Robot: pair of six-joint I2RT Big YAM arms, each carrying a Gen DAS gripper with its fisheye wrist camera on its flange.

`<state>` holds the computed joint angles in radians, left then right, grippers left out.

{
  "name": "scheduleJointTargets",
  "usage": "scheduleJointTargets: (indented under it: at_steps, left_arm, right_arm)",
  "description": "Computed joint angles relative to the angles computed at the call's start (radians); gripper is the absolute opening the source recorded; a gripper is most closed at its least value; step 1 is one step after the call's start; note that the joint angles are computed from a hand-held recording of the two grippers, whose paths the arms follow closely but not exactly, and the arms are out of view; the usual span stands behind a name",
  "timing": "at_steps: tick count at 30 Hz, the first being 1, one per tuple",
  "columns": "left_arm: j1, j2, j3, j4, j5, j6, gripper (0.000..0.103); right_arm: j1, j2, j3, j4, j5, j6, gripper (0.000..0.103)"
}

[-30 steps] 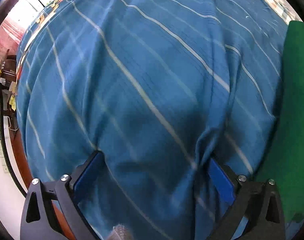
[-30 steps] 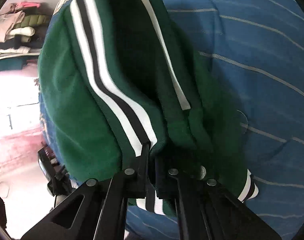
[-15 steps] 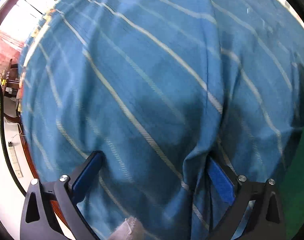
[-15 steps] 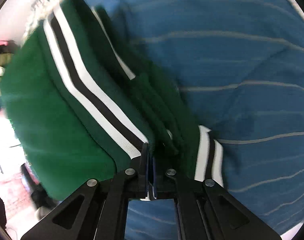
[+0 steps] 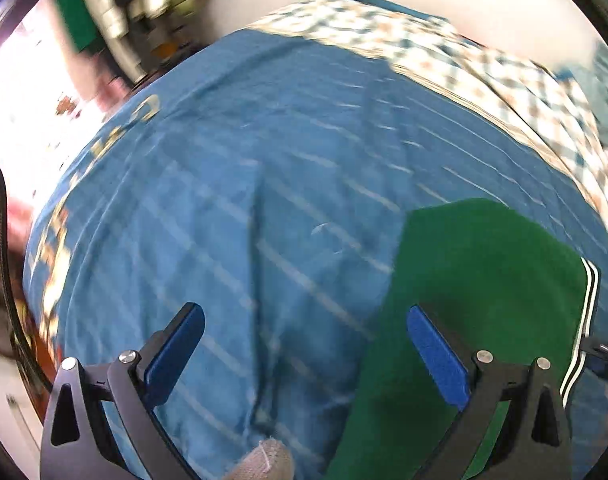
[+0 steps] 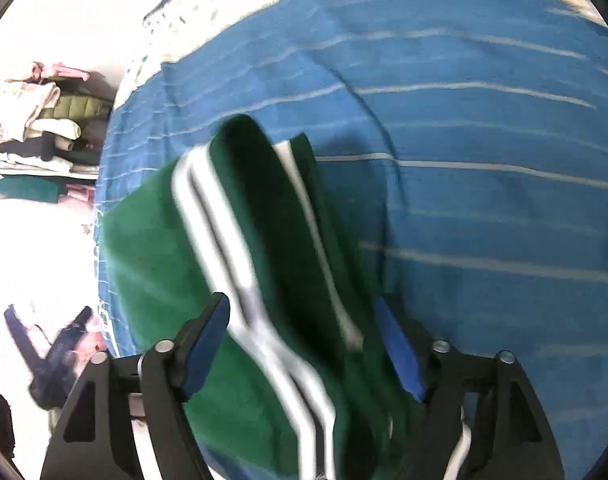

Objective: Fold large clothes

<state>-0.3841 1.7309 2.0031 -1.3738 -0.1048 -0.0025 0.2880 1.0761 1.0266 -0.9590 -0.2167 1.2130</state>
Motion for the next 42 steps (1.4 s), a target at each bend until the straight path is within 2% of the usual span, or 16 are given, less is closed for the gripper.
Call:
scheduleJointTargets:
  at_steps: [2,4,5,6,7,12,16,19,23,27,30,33,35,37,39,42]
  left_arm:
    - [-0.011,0.014,-0.009,0.013,-0.003,0.050,0.103]
    - [-0.029,0.013,-0.048,0.030,-0.014,0.094,0.103]
    - [-0.037,0.018,-0.037,0.014,-0.019,0.099,0.103]
    - [-0.041,0.015,-0.049,0.017,-0.027,0.108,0.103]
    - [-0.043,0.008,-0.062,0.026,-0.035,0.112,0.103]
    - [-0.040,0.003,-0.031,-0.041,-0.030,0.086,0.103]
    - [-0.050,-0.002,-0.001,-0.088,0.003,0.051,0.103]
    - [-0.070,0.014,-0.005,-0.079,-0.030,0.071,0.103]
    - [-0.082,0.044,0.009,-0.070,-0.059,0.083,0.103]
    - [-0.077,0.070,0.063,-0.101,-0.063,0.090,0.103]
    - [-0.082,0.081,0.143,-0.103,-0.034,0.076,0.103]
    - [-0.114,0.117,0.211,-0.062,-0.039,0.091,0.103]
    - [-0.136,0.160,0.238,-0.046,-0.069,0.100,0.103]
    - [-0.156,0.225,0.260,-0.059,-0.122,0.131,0.103]
    - [-0.163,0.256,0.248,-0.041,-0.175,0.165,0.103]
    - [-0.151,0.270,0.255,-0.040,-0.149,0.191,0.103]
  right_arm:
    - [-0.039,0.059,-0.034,0.083,-0.122,-0.024,0.082]
    - [-0.041,0.081,-0.038,0.111,-0.139,-0.033,0.080]
    - [-0.035,0.078,-0.037,0.112,-0.127,-0.037,0.071]
    - [-0.034,0.077,-0.036,0.111,-0.131,-0.028,0.033]
    - [-0.023,0.063,-0.040,0.118,-0.129,0.007,0.021]
    - [0.039,-0.103,-0.057,0.153,-0.045,0.256,0.016]
    - [0.099,-0.208,-0.018,-0.003,0.054,0.432,0.015]
    - [0.114,-0.278,-0.108,-0.084,0.054,0.481,0.015]
    - [0.056,-0.161,-0.160,-0.022,0.029,0.375,0.016]
    - [0.026,0.020,-0.023,-0.176,0.014,0.137,0.025]
    - [0.014,0.001,0.029,-0.234,0.016,0.128,0.028]
    - [0.006,-0.026,0.109,-0.286,0.114,0.145,0.032]
    - [0.004,-0.042,0.140,-0.217,0.148,0.155,0.032]
    - [-0.013,-0.008,0.146,-0.105,0.092,0.110,0.032]
    - [-0.025,0.081,0.180,-0.061,0.034,0.050,0.032]
    - [-0.018,0.257,0.239,0.001,-0.085,0.007,0.032]
